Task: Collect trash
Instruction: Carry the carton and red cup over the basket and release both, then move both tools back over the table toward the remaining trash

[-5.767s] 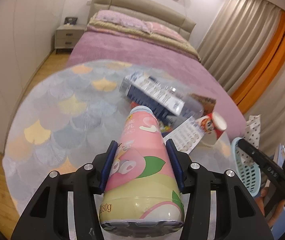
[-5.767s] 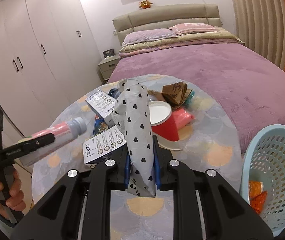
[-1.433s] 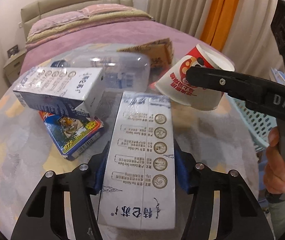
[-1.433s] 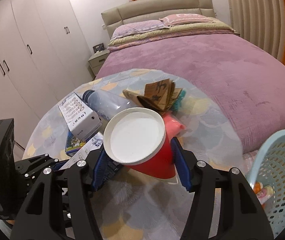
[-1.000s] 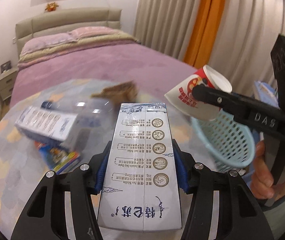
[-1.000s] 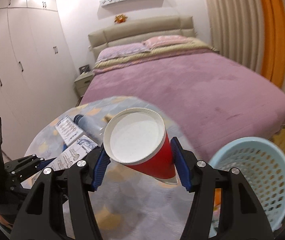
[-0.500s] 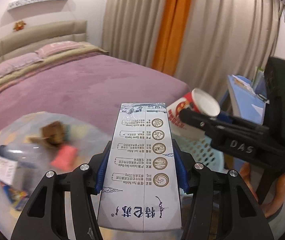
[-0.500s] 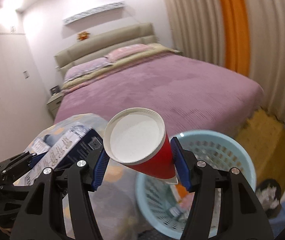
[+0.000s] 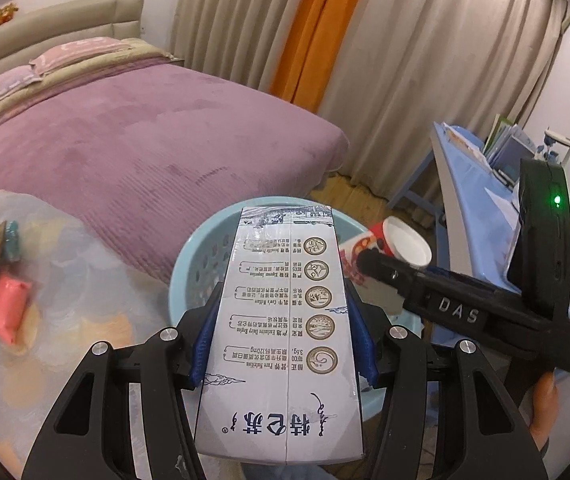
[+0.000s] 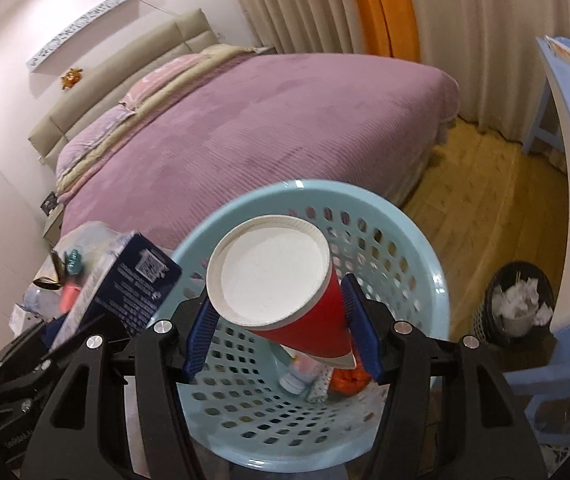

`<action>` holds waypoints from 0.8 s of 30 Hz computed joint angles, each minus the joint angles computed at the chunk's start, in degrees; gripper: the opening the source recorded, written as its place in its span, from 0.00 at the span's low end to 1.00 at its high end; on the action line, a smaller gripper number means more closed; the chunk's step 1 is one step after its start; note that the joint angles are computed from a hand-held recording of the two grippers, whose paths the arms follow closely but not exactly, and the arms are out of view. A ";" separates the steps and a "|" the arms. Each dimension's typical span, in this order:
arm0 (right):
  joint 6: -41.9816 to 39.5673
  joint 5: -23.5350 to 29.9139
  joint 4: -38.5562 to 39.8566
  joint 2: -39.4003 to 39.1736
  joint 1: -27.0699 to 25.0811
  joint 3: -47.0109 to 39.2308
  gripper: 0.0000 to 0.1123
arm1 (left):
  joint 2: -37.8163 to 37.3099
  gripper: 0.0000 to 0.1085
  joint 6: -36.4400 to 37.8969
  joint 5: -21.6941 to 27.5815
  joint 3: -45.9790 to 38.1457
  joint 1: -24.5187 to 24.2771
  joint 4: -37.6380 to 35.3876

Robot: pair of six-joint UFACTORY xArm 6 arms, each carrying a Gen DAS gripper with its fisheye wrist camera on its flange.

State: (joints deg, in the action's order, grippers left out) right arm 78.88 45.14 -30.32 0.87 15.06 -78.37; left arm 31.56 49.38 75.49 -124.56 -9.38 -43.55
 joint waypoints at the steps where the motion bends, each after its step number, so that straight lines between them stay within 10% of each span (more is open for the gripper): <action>1: -0.17 -0.01 0.71 -0.14 -0.19 0.54 0.51 | -0.21 0.50 -0.19 -0.24 0.40 -0.17 0.06; 6: -0.40 -0.80 3.15 -0.34 -1.16 1.95 0.59 | -1.16 0.63 -0.35 -1.06 1.99 0.10 -0.78; 24: -3.24 0.73 -0.49 3.62 3.31 -5.48 0.59 | -4.65 0.64 1.07 -1.91 5.51 4.92 -5.25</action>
